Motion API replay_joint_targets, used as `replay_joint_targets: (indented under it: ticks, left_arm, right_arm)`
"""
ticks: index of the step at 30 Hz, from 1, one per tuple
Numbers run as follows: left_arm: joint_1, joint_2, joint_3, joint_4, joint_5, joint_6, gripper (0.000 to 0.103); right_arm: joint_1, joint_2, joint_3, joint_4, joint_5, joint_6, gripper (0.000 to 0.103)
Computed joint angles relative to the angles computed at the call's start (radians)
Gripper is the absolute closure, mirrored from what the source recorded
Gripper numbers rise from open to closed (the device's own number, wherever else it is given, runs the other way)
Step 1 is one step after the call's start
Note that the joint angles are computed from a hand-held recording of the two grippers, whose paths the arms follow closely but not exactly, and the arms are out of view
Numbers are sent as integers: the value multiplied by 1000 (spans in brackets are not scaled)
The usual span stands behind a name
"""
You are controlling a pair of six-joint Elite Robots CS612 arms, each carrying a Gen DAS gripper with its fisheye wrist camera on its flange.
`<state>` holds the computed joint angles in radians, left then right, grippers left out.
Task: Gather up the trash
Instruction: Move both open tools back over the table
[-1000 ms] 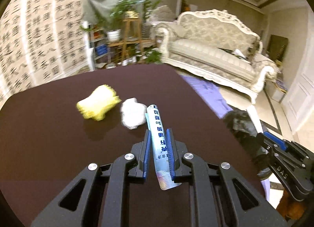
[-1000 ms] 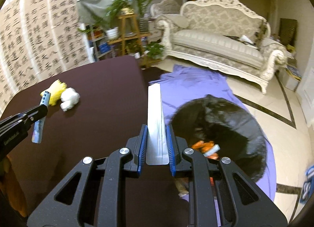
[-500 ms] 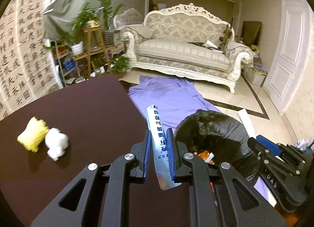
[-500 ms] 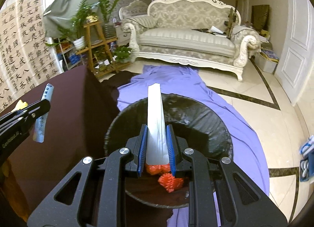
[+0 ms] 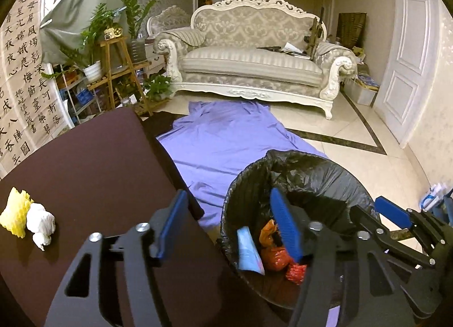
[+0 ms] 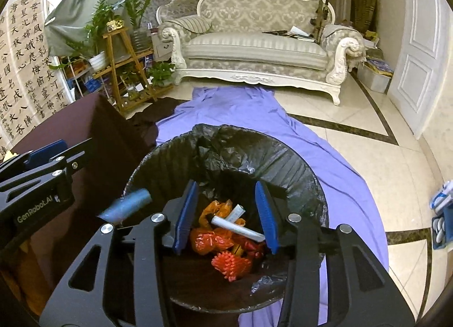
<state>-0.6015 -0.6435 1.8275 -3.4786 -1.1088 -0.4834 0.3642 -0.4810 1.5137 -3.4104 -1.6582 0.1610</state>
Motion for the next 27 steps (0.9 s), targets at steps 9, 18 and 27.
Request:
replay_joint_targets:
  ticks: [9,18,27]
  left_arm:
    - [5,-19,39,-28,24,-29,28]
    - [13,-54,120,-52,83,-83,25]
    - [28,-97,237,-40,190,-216,25]
  right_arm:
    - [7,-11,12,-16,-18,10,45]
    - [33,-24,20,-22,-3,-7,40]
    - [95,-12,-33,23,124,-85,38]
